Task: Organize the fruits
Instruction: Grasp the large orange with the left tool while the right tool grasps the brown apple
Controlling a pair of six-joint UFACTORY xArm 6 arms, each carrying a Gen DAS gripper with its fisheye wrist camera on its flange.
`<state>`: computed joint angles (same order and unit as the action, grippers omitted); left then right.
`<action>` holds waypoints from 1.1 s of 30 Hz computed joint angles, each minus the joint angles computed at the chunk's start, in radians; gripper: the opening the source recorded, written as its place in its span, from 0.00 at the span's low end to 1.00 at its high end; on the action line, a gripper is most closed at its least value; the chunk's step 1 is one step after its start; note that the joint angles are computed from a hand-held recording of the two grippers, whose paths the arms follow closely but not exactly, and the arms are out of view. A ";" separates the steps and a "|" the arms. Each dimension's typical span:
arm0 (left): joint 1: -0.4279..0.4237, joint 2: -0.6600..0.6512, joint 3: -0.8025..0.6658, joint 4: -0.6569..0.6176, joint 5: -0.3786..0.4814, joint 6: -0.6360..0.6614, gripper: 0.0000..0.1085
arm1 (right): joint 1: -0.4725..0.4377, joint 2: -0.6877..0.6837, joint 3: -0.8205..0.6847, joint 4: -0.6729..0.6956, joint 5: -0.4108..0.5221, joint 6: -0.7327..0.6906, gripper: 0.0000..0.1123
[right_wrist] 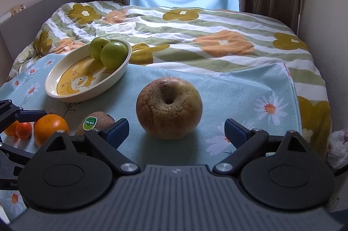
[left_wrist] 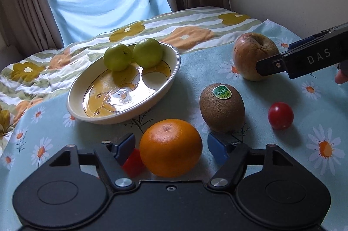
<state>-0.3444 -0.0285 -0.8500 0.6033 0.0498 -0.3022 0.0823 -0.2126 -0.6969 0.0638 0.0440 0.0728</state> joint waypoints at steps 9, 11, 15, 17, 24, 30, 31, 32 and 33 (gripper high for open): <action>0.014 0.012 -0.016 0.161 -0.013 -0.111 0.58 | 0.005 0.059 -0.037 -0.092 -0.020 0.058 0.92; 0.013 0.012 -0.015 0.139 -0.012 -0.099 0.58 | 0.000 0.071 -0.046 -0.138 -0.024 0.094 0.92; 0.019 0.012 -0.015 0.193 -0.021 -0.144 0.58 | -0.012 0.099 -0.069 -0.204 -0.029 0.146 0.92; 0.021 0.011 -0.015 0.209 -0.022 -0.156 0.58 | -0.012 0.112 -0.079 -0.208 -0.029 0.152 0.92; 0.017 0.009 -0.009 0.149 -0.022 -0.112 0.58 | -0.029 0.139 -0.101 -0.369 -0.055 0.282 0.81; 0.009 -0.002 0.000 0.103 -0.011 -0.092 0.58 | -0.032 0.149 -0.114 -0.409 -0.052 0.314 0.81; 0.008 -0.006 0.003 0.097 -0.010 -0.090 0.58 | -0.029 0.147 -0.112 -0.387 -0.050 0.301 0.80; 0.007 -0.010 0.006 0.092 -0.010 -0.090 0.58 | -0.025 0.145 -0.111 -0.363 -0.047 0.285 0.80; 0.007 -0.014 0.008 0.096 -0.010 -0.097 0.58 | -0.022 0.143 -0.110 -0.350 -0.046 0.276 0.80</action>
